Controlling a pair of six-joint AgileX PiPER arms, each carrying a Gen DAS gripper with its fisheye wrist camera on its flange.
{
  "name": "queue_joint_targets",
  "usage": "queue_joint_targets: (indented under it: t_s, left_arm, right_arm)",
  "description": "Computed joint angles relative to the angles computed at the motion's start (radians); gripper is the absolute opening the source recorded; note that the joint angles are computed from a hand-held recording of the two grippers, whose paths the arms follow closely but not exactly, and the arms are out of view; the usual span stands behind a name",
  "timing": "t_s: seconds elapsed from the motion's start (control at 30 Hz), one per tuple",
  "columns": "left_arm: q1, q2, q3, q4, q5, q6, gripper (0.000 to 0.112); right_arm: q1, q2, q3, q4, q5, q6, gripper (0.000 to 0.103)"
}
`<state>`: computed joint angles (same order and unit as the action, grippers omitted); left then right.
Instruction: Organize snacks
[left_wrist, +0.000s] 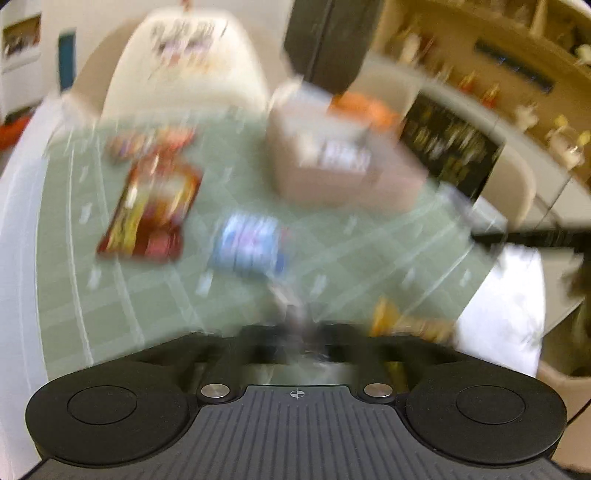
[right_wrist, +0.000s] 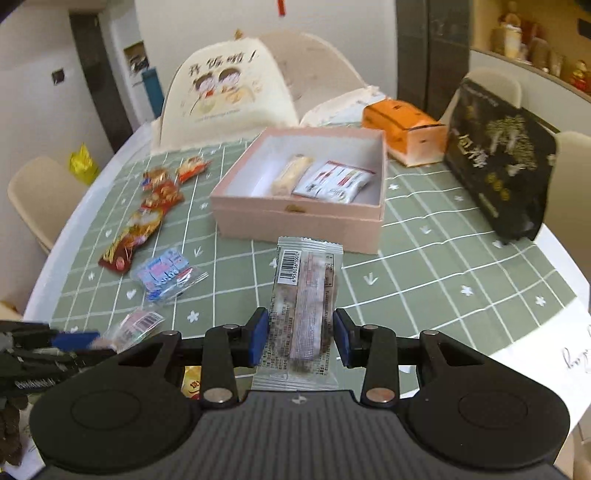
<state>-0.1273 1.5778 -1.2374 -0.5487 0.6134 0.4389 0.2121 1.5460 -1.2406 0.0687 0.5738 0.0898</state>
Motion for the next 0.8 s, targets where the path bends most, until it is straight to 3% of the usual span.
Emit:
queue_joint_targets:
  t_s: [0.07,0.2,0.3,0.37,0.43,0.53,0.67,0.8]
  left_arm:
    - [-0.002,0.049,-0.122,-0.059,0.014,0.039,0.008]
    - [-0.04,0.184,-0.376,-0.006,0.023,-0.03,0.008]
    - [-0.046,0.252,-0.481,0.061,0.088,-0.105,0.011]
    - [-0.027,0.289,-0.502,0.055,0.183,-0.125,0.013]
    - [-0.016,0.294,-0.459,0.049,0.247,-0.102,0.015]
    - [-0.029,0.223,-0.316,0.105,0.235,-0.03,0.015]
    - [-0.029,0.166,-0.223,0.101,0.321,0.014,0.019]
    - [-0.112,0.113,-0.133,0.222,0.263,0.001,0.02]
  right_arm:
    - [-0.014,-0.021,0.012,0.023,-0.007,-0.008,0.038]
    - [-0.018,-0.037,0.02,0.005,-0.016,0.031,0.038]
    - [-0.006,-0.05,0.049,-0.036,-0.028,0.084,0.038]
    - [-0.011,-0.048,0.068,-0.011,-0.026,0.076,0.038]
    - [-0.016,-0.034,0.086,0.005,-0.025,0.072,0.038]
    - [-0.022,0.021,0.08,0.02,-0.018,0.069,0.038]
    - [-0.036,0.109,0.021,0.106,0.044,0.009,0.051]
    - [-0.009,0.117,0.012,0.139,0.044,-0.055,0.055]
